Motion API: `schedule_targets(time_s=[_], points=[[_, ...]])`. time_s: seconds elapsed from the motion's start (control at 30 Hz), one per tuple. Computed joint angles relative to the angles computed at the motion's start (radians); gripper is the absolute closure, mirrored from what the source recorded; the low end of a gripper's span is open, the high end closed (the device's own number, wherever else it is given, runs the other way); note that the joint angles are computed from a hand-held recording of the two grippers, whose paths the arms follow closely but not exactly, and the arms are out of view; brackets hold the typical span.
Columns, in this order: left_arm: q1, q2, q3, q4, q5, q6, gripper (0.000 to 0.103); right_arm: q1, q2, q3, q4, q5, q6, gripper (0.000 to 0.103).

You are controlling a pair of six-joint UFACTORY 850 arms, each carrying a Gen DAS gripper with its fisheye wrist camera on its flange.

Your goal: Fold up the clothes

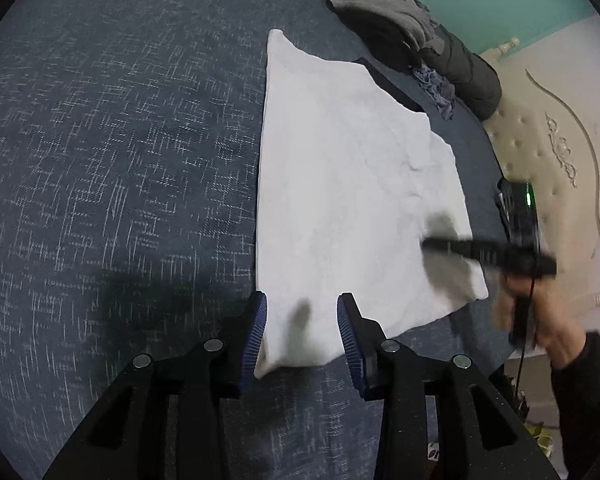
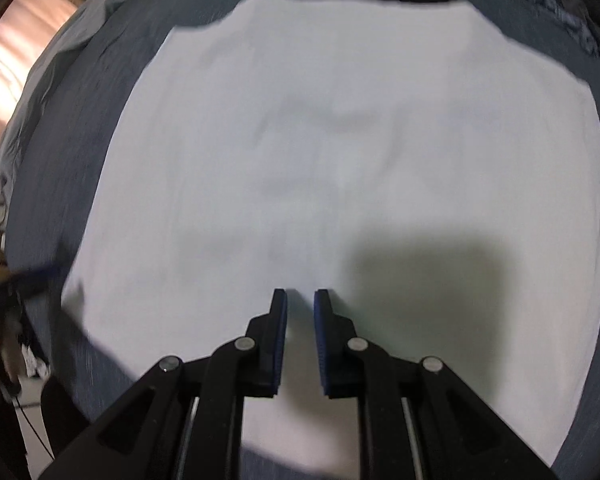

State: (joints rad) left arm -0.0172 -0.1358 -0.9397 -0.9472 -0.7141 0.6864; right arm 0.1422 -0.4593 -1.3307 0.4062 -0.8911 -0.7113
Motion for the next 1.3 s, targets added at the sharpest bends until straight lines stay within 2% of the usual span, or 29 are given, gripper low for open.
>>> schedule_targets(time_s=[0.17,0.3,0.37,0.43,0.53,0.73,0.8,0.87,1.0,1.3], points=[[0.0,0.017,0.025,0.016,0.001,-0.063,0.055,-0.041,0.105,0.154,0.012,-0.027,-0.1,0.09],[0.007,0.006,0.043,0.002,-0.016,-0.1,0.052,-0.11,0.171,0.213,0.066,-0.073,-0.181,0.09],[0.015,-0.001,0.055,-0.026,-0.018,-0.11,0.051,-0.137,0.187,0.215,0.102,-0.075,-0.206,0.09],[0.023,-0.007,0.067,-0.056,-0.02,-0.119,0.051,-0.12,0.164,0.183,0.144,-0.058,-0.186,0.09],[0.024,-0.017,0.082,-0.111,-0.007,-0.115,0.05,-0.192,0.164,0.157,0.169,-0.082,-0.206,0.09],[0.01,-0.039,0.091,-0.232,0.012,-0.026,0.052,-0.269,0.155,0.152,0.225,-0.063,-0.177,0.09],[-0.004,-0.044,0.086,-0.233,0.031,-0.022,0.069,-0.3,0.14,0.14,0.238,-0.071,-0.17,0.09],[-0.011,-0.049,0.082,-0.233,0.042,-0.018,0.091,-0.338,0.121,0.108,0.238,-0.094,-0.163,0.09],[-0.019,-0.052,0.08,-0.254,0.059,0.0,0.096,-0.384,0.091,0.073,0.255,-0.107,-0.153,0.09],[-0.063,-0.011,0.022,-0.301,0.049,0.038,0.097,-0.438,0.039,0.013,0.29,-0.138,-0.155,0.09]])
